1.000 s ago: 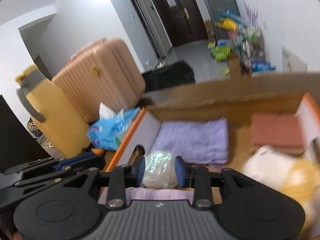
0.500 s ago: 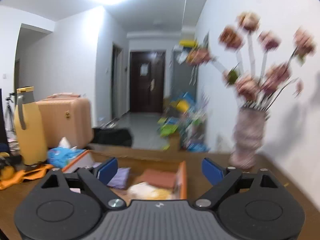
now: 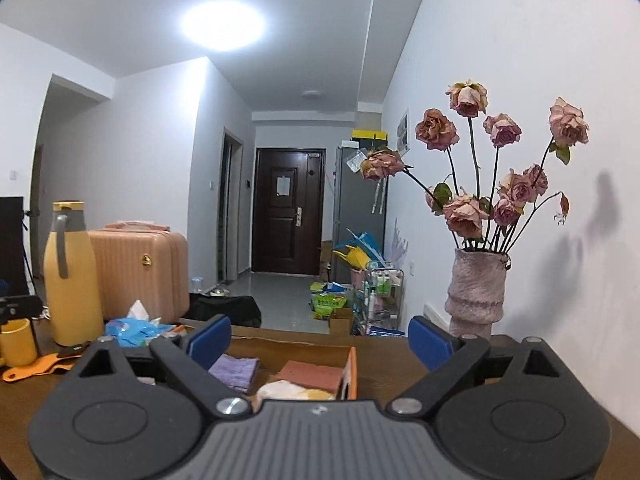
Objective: Organize soft objects
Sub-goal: 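Withdraw both grippers from the box back over the table, then close both grippers together on the pink satin bow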
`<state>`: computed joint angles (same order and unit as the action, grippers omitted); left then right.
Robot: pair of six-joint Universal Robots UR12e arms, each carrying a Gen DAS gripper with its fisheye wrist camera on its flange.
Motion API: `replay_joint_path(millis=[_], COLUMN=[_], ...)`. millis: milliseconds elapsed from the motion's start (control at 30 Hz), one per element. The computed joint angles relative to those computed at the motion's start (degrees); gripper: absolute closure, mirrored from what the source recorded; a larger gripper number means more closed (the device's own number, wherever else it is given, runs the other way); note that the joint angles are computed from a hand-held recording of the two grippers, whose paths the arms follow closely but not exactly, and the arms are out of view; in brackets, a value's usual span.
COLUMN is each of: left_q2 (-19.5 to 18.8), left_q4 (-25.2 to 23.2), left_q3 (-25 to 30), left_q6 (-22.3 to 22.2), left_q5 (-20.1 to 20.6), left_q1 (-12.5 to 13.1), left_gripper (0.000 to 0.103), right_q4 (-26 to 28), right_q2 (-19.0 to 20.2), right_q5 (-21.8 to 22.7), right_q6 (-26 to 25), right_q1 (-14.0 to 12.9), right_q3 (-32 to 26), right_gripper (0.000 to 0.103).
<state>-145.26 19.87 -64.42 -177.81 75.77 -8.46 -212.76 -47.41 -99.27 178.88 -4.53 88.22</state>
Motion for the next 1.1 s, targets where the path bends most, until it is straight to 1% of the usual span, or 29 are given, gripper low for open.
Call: replay_joint_path(millis=[100, 200, 300, 400, 500, 533, 600, 667, 733, 867, 933, 1000, 1067, 1100], left_q2=[1.59, 3.91, 6.06, 7.82, 8.77, 8.87, 8.76, 8.46, 8.11, 6.96, 6.12, 5.03, 3.39, 2.38], left_q4=[0.81, 2.87, 3.32, 3.47, 2.14, 1.83, 1.99, 1.66, 0.49, -1.92, -3.83, -5.96, -7.8, -8.78], left_q3=[-3.95, -10.1, -15.69, -20.45, -22.55, -22.74, -22.65, -21.97, -20.98, -18.53, -16.35, -13.55, -9.87, -7.74], left_q6=[0.87, 2.13, 2.43, 1.46, 3.01, 3.86, 4.45, 3.81, 3.6, 4.29, 4.0, 4.11, 4.61, 4.81], left_q5=[0.78, -0.32, -2.57, -2.73, -4.0, -4.41, -4.93, -5.63, -6.01, -5.72, -6.39, -7.85, -9.39, -10.3], left_q1=[0.07, 0.65, 1.47, 1.96, 2.24, 2.23, 2.14, 1.97, 1.69, 0.89, 0.49, 0.07, -0.58, -0.89], left_gripper=[0.001, 0.0, 0.0, 0.0, 0.0, 0.0, 0.0, 0.0, 0.0, 0.0, 0.0, 0.0, 0.005, 0.009], right_q4=[-1.33, -2.11, -2.71, -3.2, -3.91, -3.37, -2.51, -2.85, -3.91, -3.18, -2.29, -0.91, 1.26, 2.29], right_q2=[-0.49, -1.74, -3.12, -4.3, -4.91, -5.1, -5.32, -5.11, -4.68, -3.95, -3.43, -2.86, -2.15, -1.74], right_q5=[-0.87, -1.33, 0.57, 1.41, 2.45, 2.9, 3.32, 2.16, 1.43, 1.63, 1.86, 3.17, 4.56, 5.1], right_q6=[0.85, 2.2, 3.41, 5.88, 9.72, 10.24, 9.11, 8.38, 8.79, 10.03, 10.17, 10.45, 10.96, 11.21], right_q1=[0.72, 1.49, 1.91, 2.69, 3.15, 3.19, 3.34, 3.56, 3.6, 2.98, 2.56, 1.86, 1.09, 0.78], right_q3=[2.52, 6.68, 11.4, 16.1, 19.23, 19.78, 20.28, 20.06, 19.63, 18.11, 16.83, 15.15, 12.83, 11.66], right_gripper=[0.007, 0.007, 0.007, 0.007, 0.007, 0.007, 0.007, 0.007, 0.007, 0.007, 0.009, 0.011, 0.015, 0.019])
